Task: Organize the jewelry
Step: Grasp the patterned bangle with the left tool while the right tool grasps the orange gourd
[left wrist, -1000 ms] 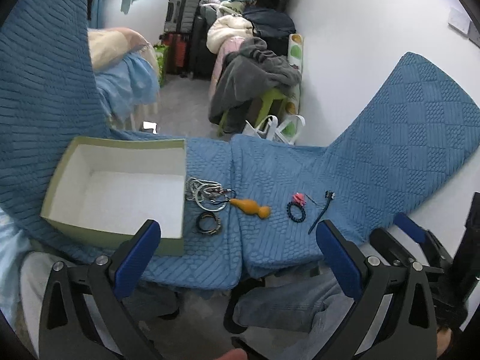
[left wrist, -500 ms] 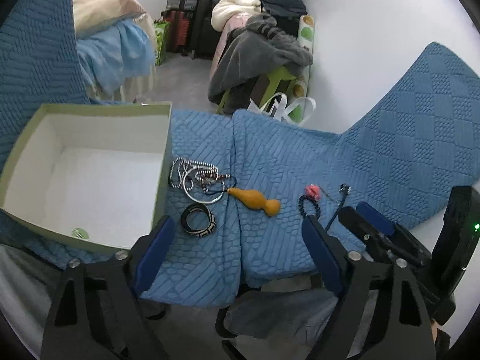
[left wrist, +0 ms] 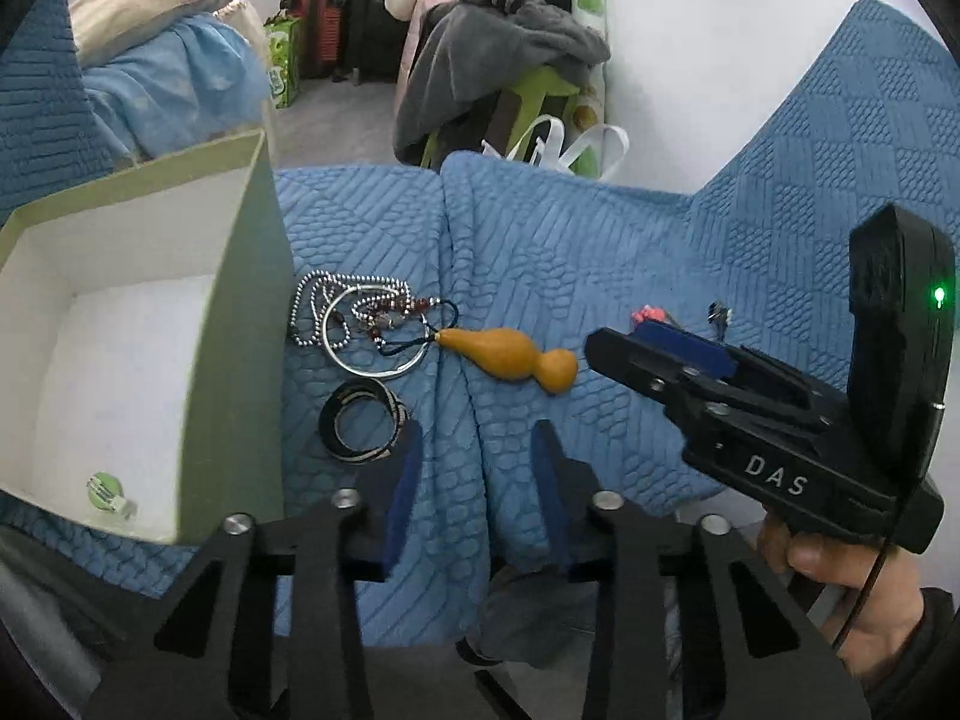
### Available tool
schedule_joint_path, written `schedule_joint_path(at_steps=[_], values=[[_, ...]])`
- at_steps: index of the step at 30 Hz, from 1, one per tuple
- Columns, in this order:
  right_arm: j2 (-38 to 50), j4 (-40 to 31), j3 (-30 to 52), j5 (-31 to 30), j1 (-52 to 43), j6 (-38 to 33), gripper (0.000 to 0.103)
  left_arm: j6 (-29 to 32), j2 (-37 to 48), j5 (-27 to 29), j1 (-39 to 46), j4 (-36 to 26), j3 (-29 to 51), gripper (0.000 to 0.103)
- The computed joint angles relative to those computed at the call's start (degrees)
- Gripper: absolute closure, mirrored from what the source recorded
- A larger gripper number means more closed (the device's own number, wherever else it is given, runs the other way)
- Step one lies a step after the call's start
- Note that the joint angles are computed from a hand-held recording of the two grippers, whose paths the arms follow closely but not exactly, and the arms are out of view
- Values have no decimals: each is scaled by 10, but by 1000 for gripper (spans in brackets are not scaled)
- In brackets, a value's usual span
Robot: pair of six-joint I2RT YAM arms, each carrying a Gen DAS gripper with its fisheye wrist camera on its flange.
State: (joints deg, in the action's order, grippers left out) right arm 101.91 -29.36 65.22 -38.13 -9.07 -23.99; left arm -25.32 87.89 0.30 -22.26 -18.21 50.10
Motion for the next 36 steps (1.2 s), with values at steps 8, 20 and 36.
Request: schedule_joint_path(at_steps=[8, 20, 36], values=[[64, 9, 31, 21, 44, -37, 55, -11, 58, -16, 16, 23, 6, 75], [108, 18, 41, 83, 83, -78, 67, -32, 124, -83, -1, 29, 28, 76], [107, 6, 43, 80, 51, -37, 76, -28, 152, -93, 0, 58, 28, 89]])
